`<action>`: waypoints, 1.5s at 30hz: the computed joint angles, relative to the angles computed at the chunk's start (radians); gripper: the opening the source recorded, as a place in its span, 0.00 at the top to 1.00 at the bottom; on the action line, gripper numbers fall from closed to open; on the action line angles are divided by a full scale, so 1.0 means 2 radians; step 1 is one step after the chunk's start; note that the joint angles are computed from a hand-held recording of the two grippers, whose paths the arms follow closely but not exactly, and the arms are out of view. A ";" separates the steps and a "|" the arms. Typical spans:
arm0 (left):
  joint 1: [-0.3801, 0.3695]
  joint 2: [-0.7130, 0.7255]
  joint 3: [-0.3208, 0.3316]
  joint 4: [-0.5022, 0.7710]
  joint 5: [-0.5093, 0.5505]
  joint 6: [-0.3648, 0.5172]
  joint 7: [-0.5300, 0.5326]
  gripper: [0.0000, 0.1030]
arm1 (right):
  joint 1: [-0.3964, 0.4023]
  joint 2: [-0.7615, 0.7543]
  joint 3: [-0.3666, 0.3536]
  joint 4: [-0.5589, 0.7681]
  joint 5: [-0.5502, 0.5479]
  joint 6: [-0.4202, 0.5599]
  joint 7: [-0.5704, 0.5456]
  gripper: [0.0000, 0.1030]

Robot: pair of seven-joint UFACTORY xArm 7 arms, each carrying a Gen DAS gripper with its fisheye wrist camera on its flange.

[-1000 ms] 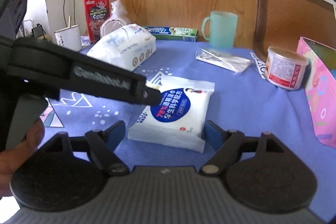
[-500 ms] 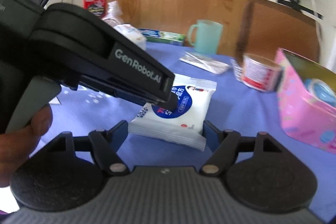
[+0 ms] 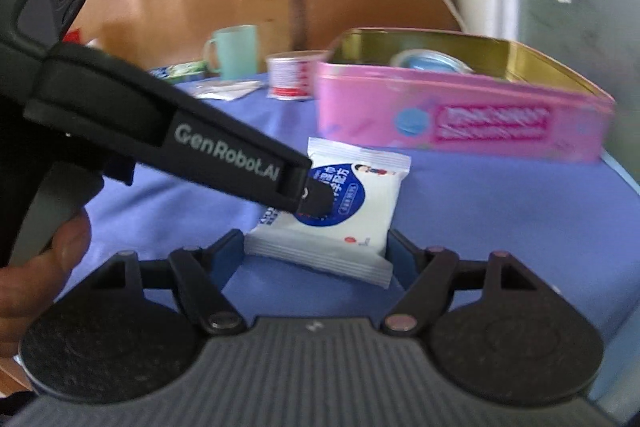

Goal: Organize soft objects
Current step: 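Carry the wet-wipes pack into the pink tin and open the right gripper, then move the right gripper to the clear bag with the smiley item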

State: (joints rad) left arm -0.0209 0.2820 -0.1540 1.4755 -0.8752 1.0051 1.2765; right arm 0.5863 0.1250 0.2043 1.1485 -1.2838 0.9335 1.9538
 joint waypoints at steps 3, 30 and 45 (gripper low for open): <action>-0.001 -0.018 -0.006 -0.001 -0.018 0.010 0.019 0.70 | 0.002 -0.024 0.002 -0.016 -0.026 0.025 0.016 0.24; -0.133 0.251 -0.079 0.404 0.173 -0.078 -0.242 0.68 | -0.166 -0.080 -0.039 -0.047 -0.116 -0.069 0.022 0.23; 0.023 0.015 -0.081 0.086 -0.053 -0.031 0.001 0.66 | -0.095 -0.107 0.042 -0.056 -0.068 0.090 0.111 0.66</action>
State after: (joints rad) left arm 0.0255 0.3114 -0.3158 1.6467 -0.9809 0.9435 1.2783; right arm 0.3955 -0.0895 0.2877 1.0361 -1.4190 1.1141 2.1752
